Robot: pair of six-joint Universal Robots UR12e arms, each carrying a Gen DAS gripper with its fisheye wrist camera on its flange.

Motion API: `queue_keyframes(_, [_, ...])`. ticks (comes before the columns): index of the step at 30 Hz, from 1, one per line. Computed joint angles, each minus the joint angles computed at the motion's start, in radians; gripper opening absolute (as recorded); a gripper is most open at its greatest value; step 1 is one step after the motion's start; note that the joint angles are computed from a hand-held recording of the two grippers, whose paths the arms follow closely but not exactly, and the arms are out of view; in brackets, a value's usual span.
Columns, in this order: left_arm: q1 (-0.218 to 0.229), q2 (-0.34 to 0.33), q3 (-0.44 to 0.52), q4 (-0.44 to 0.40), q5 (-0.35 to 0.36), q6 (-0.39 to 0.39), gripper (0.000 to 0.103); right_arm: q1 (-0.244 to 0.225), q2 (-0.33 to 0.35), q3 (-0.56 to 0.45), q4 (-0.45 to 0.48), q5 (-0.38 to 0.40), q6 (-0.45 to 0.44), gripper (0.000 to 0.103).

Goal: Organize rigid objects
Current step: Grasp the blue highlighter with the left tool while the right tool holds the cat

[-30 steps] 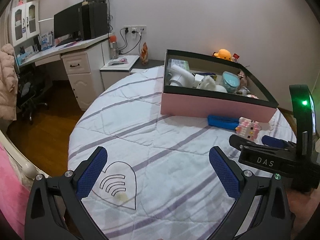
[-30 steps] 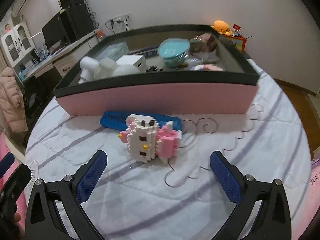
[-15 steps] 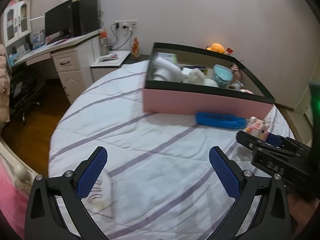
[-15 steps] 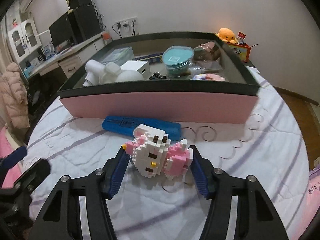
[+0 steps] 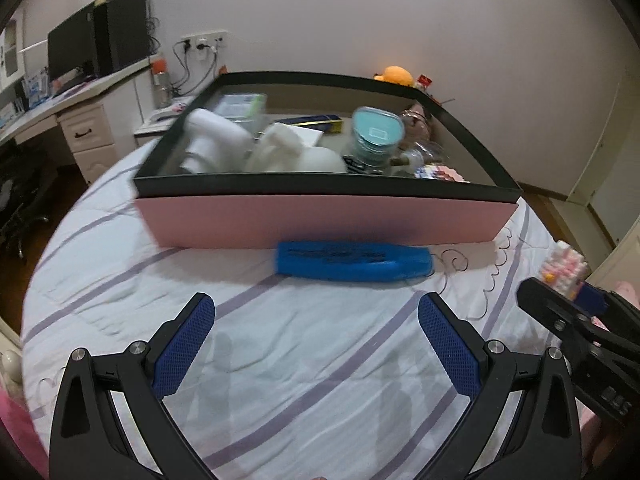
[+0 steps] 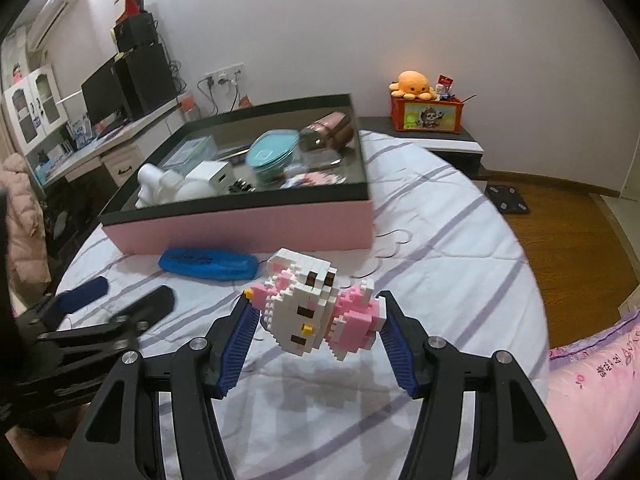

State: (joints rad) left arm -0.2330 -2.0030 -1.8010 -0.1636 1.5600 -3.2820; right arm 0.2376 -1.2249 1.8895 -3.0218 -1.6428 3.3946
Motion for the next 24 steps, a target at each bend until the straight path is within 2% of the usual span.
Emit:
queue_keyframes(9, [-0.015,-0.048,0.073,-0.071,-0.021,-0.042,0.103,-0.026,-0.010,0.020,-0.021,0.015,0.002,0.061])
queue_keyframes(14, [-0.017,-0.068,0.110,-0.120,0.009,-0.065,0.103,-0.036,-0.013,0.027,-0.031,0.028,0.007,0.061])
queue_keyframes(17, [-0.026,-0.076,0.125,-0.136,0.030,-0.043,0.103,-0.035,-0.014,0.026,-0.033,0.033,0.010,0.061])
queue_keyframes(22, [-0.015,-0.052,0.083,-0.116,0.057,-0.078,0.103,-0.027,-0.012,0.020,-0.026,0.048,-0.008,0.061])
queue_keyframes(24, [-0.001,-0.042,0.066,-0.102,0.041,-0.102,0.103,-0.024,-0.010,0.018,-0.026,0.051,-0.013,0.061])
